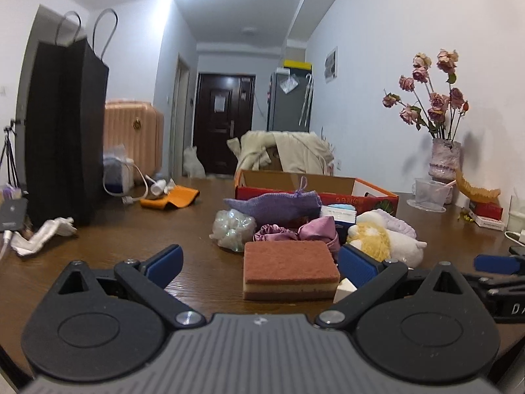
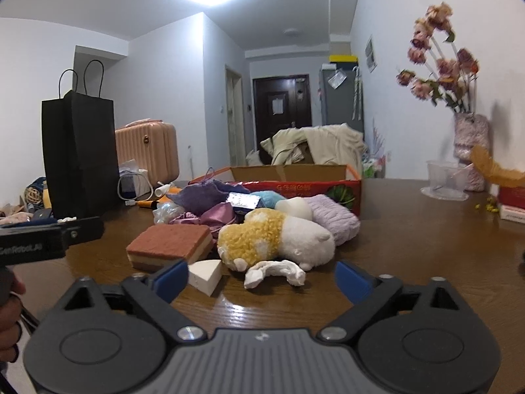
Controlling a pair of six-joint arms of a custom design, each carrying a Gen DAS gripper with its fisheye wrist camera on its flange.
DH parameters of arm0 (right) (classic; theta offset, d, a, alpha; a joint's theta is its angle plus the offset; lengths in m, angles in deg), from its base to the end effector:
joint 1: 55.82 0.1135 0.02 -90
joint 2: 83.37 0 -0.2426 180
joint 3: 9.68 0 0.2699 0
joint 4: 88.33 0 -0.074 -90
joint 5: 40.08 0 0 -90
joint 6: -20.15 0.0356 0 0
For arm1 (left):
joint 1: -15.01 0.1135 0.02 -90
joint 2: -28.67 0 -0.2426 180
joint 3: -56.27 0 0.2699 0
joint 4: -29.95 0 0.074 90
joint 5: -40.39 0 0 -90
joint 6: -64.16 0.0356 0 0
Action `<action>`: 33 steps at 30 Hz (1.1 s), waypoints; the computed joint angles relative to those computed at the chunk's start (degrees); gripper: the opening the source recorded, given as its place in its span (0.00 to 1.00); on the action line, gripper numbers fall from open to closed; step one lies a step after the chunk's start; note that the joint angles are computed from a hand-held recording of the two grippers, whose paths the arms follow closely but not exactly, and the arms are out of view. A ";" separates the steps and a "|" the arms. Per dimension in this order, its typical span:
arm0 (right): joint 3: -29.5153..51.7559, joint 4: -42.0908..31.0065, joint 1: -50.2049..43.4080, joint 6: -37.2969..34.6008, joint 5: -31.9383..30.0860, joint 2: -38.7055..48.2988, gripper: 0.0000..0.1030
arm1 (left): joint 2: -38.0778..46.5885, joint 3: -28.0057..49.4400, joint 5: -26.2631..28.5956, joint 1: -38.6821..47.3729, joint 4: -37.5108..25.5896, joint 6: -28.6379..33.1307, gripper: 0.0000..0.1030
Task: Organize soft objects
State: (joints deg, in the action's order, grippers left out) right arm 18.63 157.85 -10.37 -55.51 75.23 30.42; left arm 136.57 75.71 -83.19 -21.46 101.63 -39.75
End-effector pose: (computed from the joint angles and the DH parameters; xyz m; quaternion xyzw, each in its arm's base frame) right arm 0.1788 0.1599 0.0313 -0.0913 0.8007 0.1264 0.5785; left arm 0.1734 -0.1037 0.0446 -0.0186 0.7873 -0.0332 0.6153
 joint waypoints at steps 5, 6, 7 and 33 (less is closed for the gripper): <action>5.67 -10.53 -4.43 0.49 -12.05 -3.70 0.55 | -4.96 3.77 10.91 8.63 -10.70 -1.10 0.74; 7.38 -12.08 -5.28 0.71 -14.87 -3.66 0.51 | -6.12 5.06 14.06 10.91 -14.39 -1.80 0.68; 9.47 -13.76 -6.09 0.74 -17.21 -3.26 0.51 | -6.67 6.47 17.45 13.25 -17.56 -2.45 0.67; 38.16 -35.02 -12.73 -2.63 -28.40 -2.40 0.27 | -12.91 26.23 46.72 30.65 -36.56 -3.00 0.35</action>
